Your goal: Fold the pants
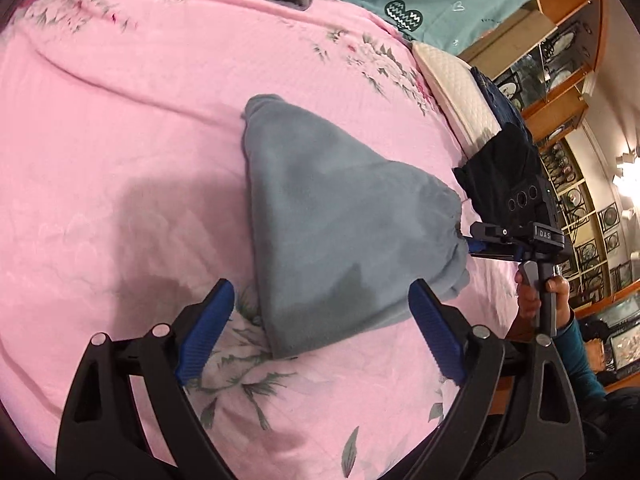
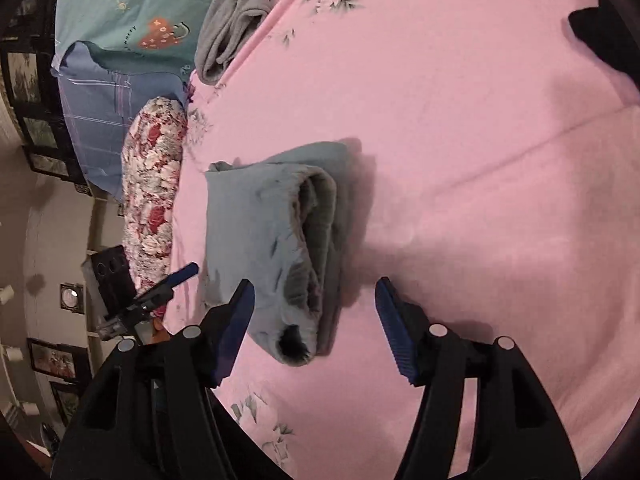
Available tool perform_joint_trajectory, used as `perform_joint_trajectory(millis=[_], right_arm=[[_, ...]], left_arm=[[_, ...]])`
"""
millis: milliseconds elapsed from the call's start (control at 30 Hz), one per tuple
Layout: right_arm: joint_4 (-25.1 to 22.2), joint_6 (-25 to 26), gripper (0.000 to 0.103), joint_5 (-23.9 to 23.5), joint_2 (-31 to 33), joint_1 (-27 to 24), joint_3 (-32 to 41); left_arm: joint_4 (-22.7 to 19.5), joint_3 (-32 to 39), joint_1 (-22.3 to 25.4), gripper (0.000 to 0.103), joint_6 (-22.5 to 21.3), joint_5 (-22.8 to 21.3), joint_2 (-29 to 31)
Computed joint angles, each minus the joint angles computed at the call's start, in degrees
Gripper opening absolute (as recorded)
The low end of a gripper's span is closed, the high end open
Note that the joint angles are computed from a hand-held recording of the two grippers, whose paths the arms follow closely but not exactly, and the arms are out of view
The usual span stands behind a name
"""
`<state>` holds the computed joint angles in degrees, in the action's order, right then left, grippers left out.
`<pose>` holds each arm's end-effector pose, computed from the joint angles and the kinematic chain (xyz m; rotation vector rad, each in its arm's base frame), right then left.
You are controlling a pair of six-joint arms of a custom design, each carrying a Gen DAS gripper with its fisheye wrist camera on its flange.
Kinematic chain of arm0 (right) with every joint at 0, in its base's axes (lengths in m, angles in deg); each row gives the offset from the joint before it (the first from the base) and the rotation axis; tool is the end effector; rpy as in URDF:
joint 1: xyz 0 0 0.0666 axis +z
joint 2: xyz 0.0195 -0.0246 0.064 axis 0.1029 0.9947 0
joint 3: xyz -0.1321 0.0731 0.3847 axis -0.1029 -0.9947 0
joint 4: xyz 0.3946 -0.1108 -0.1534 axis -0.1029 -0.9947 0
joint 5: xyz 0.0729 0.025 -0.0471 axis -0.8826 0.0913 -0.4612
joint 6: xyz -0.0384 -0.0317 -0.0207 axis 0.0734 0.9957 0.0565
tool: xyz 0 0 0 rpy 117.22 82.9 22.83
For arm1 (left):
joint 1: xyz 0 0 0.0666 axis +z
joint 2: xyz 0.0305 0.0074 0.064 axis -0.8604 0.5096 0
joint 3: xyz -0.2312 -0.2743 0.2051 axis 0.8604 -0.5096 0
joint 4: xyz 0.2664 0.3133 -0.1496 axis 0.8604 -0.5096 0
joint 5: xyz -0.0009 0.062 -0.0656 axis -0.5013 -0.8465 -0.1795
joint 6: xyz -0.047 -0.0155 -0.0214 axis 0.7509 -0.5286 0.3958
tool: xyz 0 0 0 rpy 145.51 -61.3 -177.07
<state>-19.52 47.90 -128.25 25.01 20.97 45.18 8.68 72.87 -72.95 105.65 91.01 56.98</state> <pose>0.5134 0.1622 0.4445 -0.1193 2.6741 1.1765 0.4751 -0.1307 0.4188 -0.0030 2.5866 -0.7847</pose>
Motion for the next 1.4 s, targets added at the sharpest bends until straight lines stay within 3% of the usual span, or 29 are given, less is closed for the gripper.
perform_joint_trajectory(millis=[467,600,667,867,1000,1233,1400], right_arm=[[-5.9,2.0,0.064,-5.4,12.5,0.6,13.8],[-14.4,14.5,0.064,-6.5,14.1,0.4,16.8],[-15.5,16.6,0.064,-6.9,14.7,0.3,17.5],[-14.4,20.9,0.063,-6.9,16.5,1.8,19.7],[-13.6,24.1,0.03,-4.4,14.8,1.5,17.3],[-2.8,23.2,0.028,-1.8,9.0,2.0,9.5],[2.3,20.7,0.027,-3.5,7.3,1.2,5.9]], left_arm=[[-0.4,2.4,0.9,0.09,-0.4,2.9,3.5],[-0.9,3.3,1.0,0.09,-1.3,3.0,4.4],[-1.1,4.1,0.8,0.09,-1.4,3.3,5.2],[-2.0,5.1,0.3,0.09,-2.9,3.6,6.4],[-1.5,5.3,0.8,0.091,-4.5,5.6,7.1],[0.0,7.7,2.4,0.093,-5.3,11.1,10.2],[2.7,9.3,4.4,0.093,-1.8,18.6,13.2]])
